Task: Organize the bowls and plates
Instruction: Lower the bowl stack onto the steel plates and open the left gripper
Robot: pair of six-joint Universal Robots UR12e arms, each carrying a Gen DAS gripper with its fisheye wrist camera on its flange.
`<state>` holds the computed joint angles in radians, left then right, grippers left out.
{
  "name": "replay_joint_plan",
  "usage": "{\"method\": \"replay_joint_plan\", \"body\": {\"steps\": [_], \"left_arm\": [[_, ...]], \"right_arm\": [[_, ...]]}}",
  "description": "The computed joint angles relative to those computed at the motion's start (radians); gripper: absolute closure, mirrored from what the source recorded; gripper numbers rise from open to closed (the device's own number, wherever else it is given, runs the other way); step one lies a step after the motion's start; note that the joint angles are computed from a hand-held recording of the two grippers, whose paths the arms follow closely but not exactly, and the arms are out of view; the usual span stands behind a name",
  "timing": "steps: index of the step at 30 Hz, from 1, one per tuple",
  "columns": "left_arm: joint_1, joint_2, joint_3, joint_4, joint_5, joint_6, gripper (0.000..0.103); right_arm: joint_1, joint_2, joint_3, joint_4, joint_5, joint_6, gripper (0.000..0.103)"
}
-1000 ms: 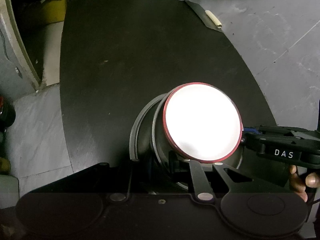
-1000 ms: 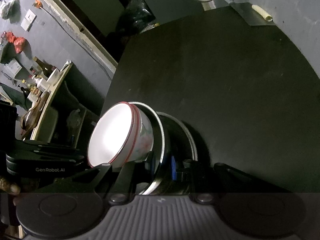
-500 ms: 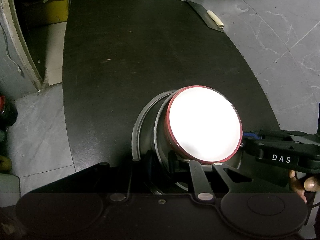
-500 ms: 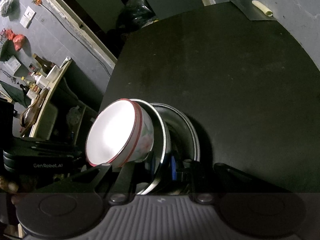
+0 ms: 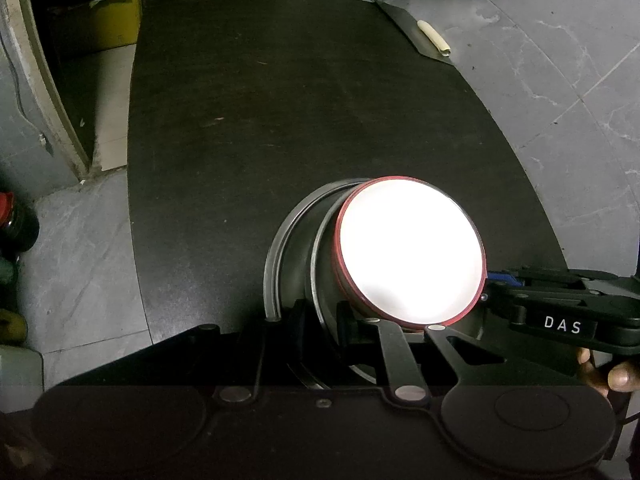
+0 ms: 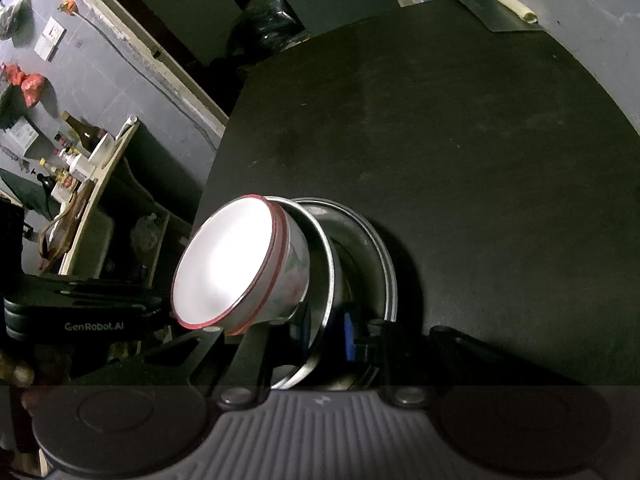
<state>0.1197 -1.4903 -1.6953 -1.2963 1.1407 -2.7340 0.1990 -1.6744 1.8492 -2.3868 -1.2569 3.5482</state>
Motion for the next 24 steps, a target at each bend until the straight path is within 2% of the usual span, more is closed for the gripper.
{"method": "replay_joint_plan", "body": {"steps": [11,19,23,24], "left_arm": [[-0.002,0.009,-0.006,0.013,0.022,-0.011,0.086],[-0.006,0.024,-0.021,0.046,0.042,-0.032,0.084],[-0.006,0.035,-0.031,0.067,0.049,-0.05,0.082],[-0.009,0.037,-0.032,0.078,0.06,-0.059,0.074]], "right_arm": [[0.022,0.0,-0.015,0.027,-0.051,-0.002,0.083],[0.04,-0.001,-0.028,0.041,-0.105,-0.026,0.078],[0.042,-0.014,-0.016,0.022,-0.124,-0.03,0.072],[0.038,-0.018,-0.011,0.016,-0.116,-0.027,0.072]]}}
